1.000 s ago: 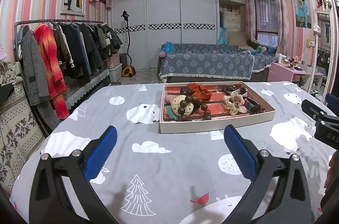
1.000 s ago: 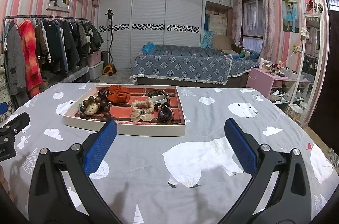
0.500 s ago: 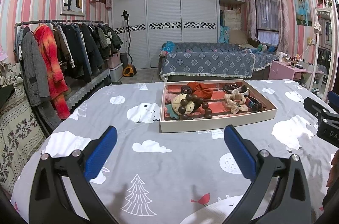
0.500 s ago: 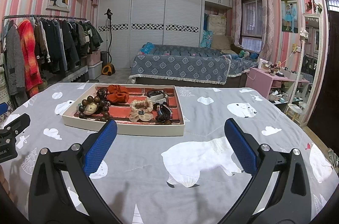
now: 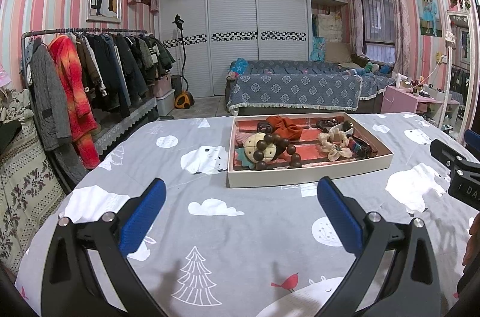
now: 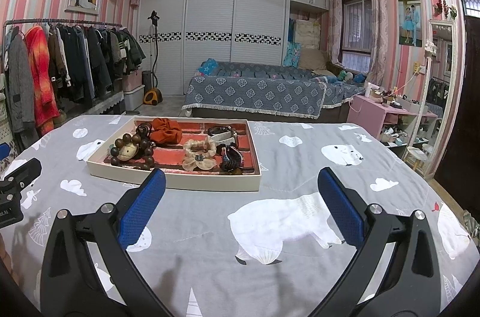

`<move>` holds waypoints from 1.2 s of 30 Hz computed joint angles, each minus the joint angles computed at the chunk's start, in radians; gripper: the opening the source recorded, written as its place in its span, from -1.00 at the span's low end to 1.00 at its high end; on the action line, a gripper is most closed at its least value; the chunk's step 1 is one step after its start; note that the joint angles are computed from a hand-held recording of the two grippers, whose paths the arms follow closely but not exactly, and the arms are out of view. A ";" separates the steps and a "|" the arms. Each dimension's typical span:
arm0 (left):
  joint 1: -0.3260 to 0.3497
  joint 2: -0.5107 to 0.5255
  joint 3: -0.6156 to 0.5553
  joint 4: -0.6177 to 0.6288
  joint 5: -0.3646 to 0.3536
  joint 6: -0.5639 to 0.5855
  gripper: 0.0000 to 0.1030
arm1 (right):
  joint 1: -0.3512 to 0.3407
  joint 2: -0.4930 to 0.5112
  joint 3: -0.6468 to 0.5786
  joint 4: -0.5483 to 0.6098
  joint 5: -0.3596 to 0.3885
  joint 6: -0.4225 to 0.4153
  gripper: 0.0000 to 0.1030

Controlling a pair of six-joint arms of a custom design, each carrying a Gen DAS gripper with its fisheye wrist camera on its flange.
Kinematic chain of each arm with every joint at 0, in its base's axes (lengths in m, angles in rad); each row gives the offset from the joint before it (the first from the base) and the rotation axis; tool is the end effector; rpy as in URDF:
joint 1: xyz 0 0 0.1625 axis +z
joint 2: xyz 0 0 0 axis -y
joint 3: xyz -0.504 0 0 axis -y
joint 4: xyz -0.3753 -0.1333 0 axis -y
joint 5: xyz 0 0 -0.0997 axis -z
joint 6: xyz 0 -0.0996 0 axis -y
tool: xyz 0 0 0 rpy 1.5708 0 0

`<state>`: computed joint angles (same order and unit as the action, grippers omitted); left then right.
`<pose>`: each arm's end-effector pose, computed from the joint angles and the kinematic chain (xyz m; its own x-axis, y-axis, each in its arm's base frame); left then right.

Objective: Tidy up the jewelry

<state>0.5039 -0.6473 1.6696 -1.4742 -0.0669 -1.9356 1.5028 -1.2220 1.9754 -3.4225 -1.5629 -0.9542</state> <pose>-0.4440 -0.5105 0.0536 -0.6262 -0.3725 -0.6850 0.5677 0.3843 -0.7280 0.0944 -0.5878 0.4228 -0.6024 -0.3352 0.7244 -0.7964 0.3123 -0.5178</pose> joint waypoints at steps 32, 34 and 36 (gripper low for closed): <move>-0.007 0.009 -0.071 0.359 -0.008 -0.297 0.91 | -0.005 -0.001 0.001 0.001 0.000 -0.003 0.92; -0.007 0.007 -0.064 0.332 -0.009 -0.277 0.91 | -0.007 -0.002 0.002 0.002 0.003 -0.004 0.92; -0.009 0.005 -0.055 0.283 -0.013 -0.237 0.91 | -0.005 -0.001 0.001 0.001 0.000 -0.004 0.92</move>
<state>0.4954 -0.6424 1.6144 -1.1914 -0.0799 -2.1728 1.4979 -1.2225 1.9766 -3.4219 -1.5633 -0.9584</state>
